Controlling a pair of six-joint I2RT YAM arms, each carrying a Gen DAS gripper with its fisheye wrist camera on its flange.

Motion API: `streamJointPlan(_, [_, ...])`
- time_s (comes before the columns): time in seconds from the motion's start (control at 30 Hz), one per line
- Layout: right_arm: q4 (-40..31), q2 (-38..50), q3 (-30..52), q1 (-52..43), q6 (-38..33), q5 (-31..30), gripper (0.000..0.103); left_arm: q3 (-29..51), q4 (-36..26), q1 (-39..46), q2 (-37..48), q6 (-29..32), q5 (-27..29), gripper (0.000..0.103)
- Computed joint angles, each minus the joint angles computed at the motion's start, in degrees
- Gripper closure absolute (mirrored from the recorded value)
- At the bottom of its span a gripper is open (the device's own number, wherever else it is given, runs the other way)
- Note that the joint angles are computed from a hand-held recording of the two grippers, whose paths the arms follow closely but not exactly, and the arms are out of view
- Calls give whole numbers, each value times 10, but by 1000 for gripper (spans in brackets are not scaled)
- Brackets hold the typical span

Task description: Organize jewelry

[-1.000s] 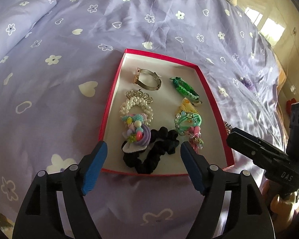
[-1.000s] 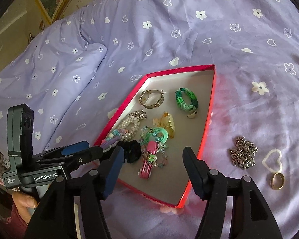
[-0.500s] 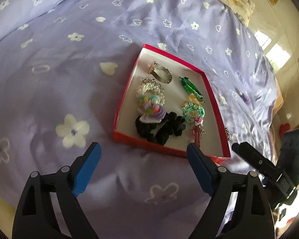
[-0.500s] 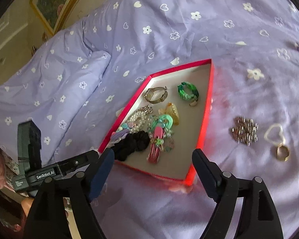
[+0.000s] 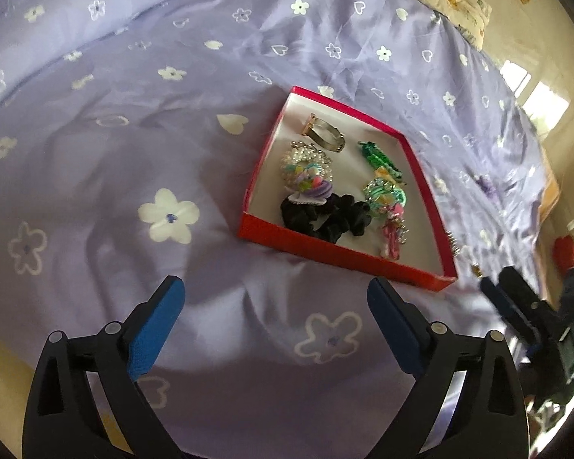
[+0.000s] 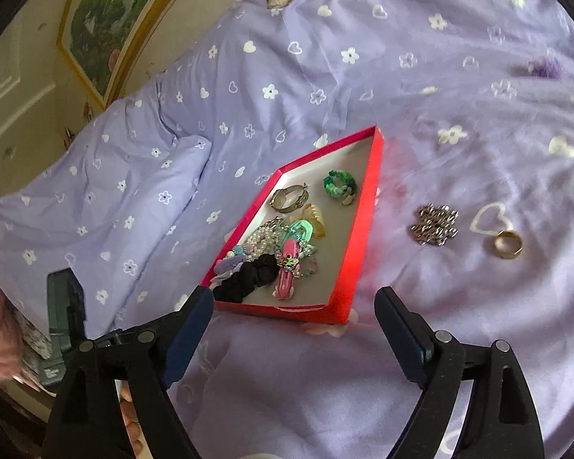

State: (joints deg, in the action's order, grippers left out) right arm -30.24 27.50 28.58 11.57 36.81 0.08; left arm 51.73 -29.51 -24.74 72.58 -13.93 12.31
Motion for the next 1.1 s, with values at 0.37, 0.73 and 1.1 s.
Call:
streamJointPlan(0.37, [-98, 32, 107, 204, -28, 270, 6, -4, 5, -61, -89, 33, -135, 1])
streamJointPlan(0.73, [-74, 42, 78, 212, -38, 296, 0, -23, 57, -147, -86, 68, -281, 0])
streamJointPlan(1.1, [-73, 30, 55, 213, -26, 302, 0, -40, 69, -144, -88, 56, -268, 0])
